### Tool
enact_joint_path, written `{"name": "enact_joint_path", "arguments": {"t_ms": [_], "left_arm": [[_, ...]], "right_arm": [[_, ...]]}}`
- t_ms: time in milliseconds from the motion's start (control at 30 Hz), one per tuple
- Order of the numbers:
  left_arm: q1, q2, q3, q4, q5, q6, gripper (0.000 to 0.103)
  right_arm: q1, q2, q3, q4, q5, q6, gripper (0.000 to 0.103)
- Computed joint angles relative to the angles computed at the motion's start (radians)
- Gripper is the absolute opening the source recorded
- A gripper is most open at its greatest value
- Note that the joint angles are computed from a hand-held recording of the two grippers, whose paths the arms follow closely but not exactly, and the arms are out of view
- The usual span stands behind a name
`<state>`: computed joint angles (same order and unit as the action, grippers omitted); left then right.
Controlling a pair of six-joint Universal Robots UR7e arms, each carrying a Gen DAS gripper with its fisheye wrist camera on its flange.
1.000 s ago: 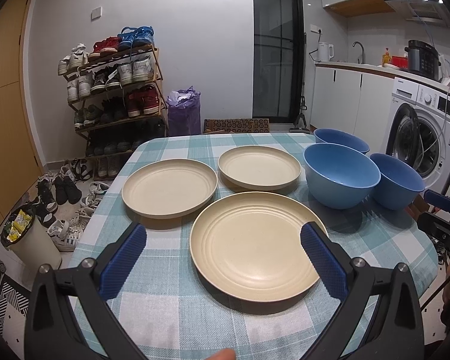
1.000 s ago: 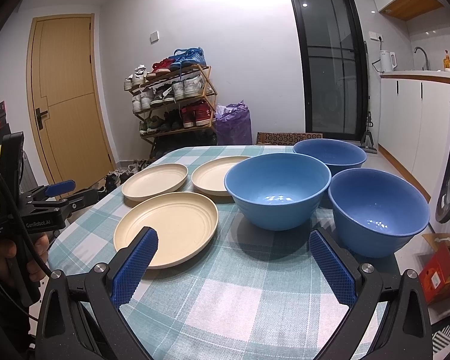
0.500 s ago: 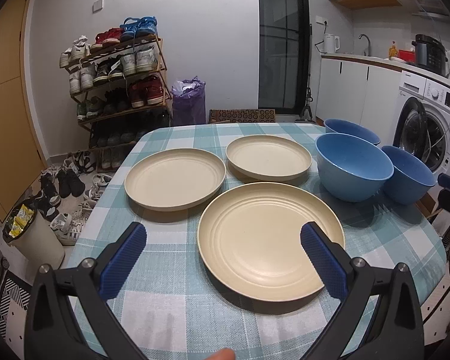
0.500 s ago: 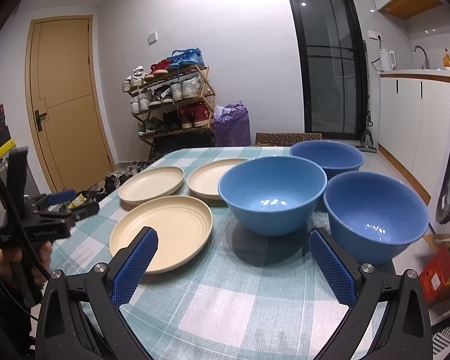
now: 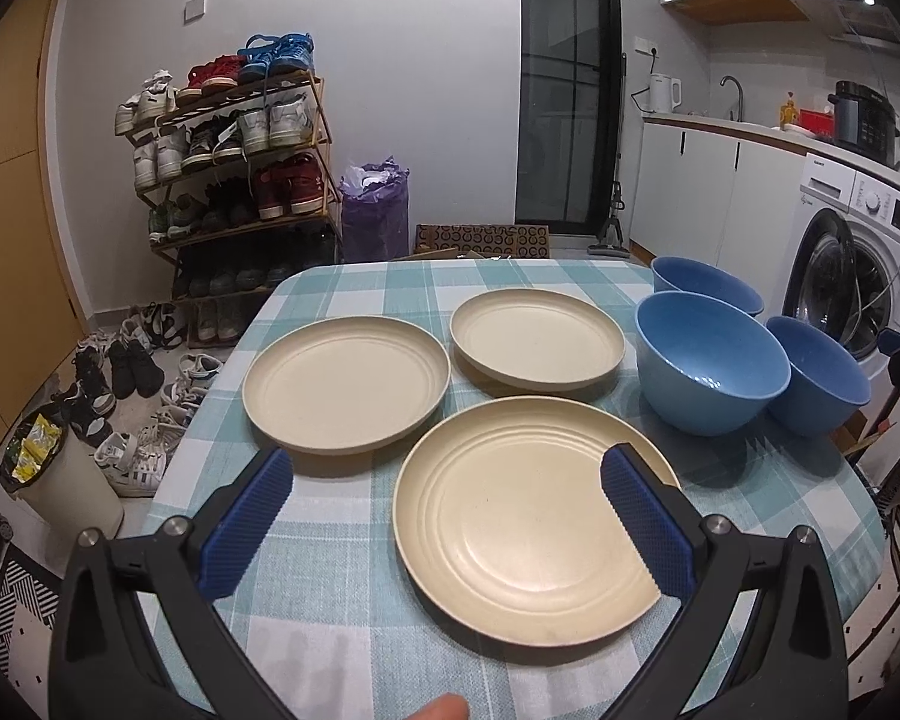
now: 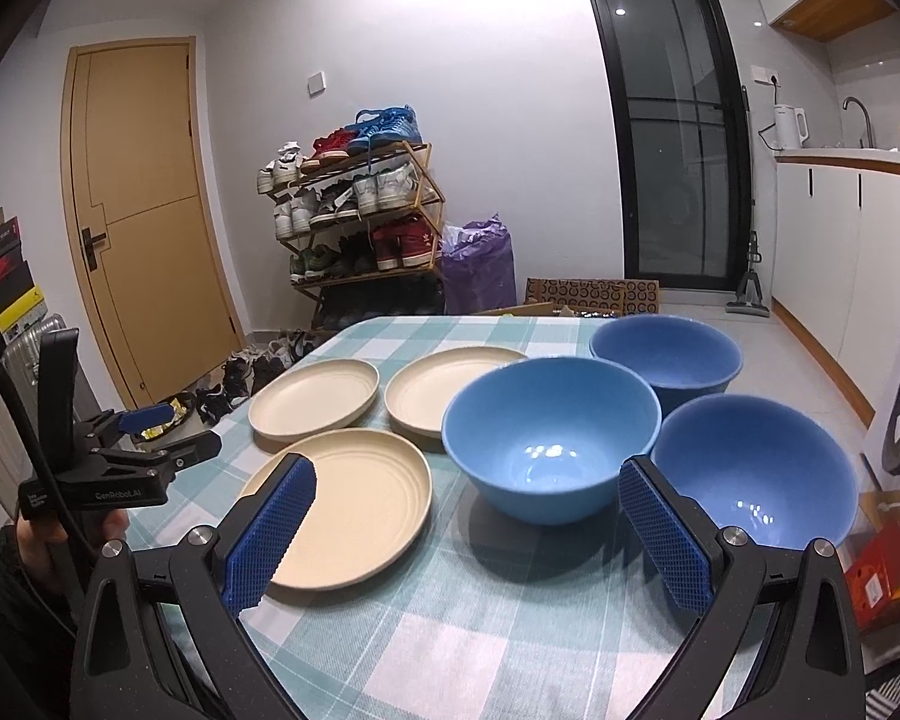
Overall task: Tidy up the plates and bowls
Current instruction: 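Move both tools forward and down toward the cream plates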
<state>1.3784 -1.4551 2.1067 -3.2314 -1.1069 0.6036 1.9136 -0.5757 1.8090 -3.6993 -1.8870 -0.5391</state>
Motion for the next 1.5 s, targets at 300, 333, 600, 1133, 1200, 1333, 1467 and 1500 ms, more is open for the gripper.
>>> {"name": "enact_joint_path", "arguments": {"t_ms": [300,333,600,1133,1200,1333,1467,1500], "left_arm": [[0.001,0.024,-0.075,0.060,-0.005,-0.032,0.103],[0.000,0.027,-0.082,0.060,-0.003,-0.029,0.103],[-0.006,0.047,-0.161,0.135,-0.014,-0.055,0.103],[-0.033,0.103,-0.289,0.244,0.007,-0.068,0.103],[-0.039,0.114,-0.311,0.263,0.016,-0.071,0.103],[-0.049,0.133,-0.343,0.285,0.024,-0.067,0.103],[-0.058,0.153,-0.377,0.298,0.033,-0.064,0.103],[-0.058,0.159,-0.390,0.311,0.030,-0.068,0.103]], "right_arm": [[0.008,-0.013,-0.072,0.107,-0.006,0.006,0.103],[0.009,-0.013,-0.079,0.118,-0.001,0.010,0.103],[0.002,-0.058,-0.124,0.241,0.057,0.068,0.103],[0.031,-0.056,-0.297,0.430,-0.036,0.085,0.103],[0.030,-0.054,-0.322,0.453,-0.035,0.083,0.103],[0.031,-0.052,-0.373,0.508,-0.039,0.086,0.103],[0.033,-0.047,-0.420,0.552,-0.050,0.088,0.103],[0.033,-0.047,-0.428,0.563,-0.051,0.090,0.103]]}}
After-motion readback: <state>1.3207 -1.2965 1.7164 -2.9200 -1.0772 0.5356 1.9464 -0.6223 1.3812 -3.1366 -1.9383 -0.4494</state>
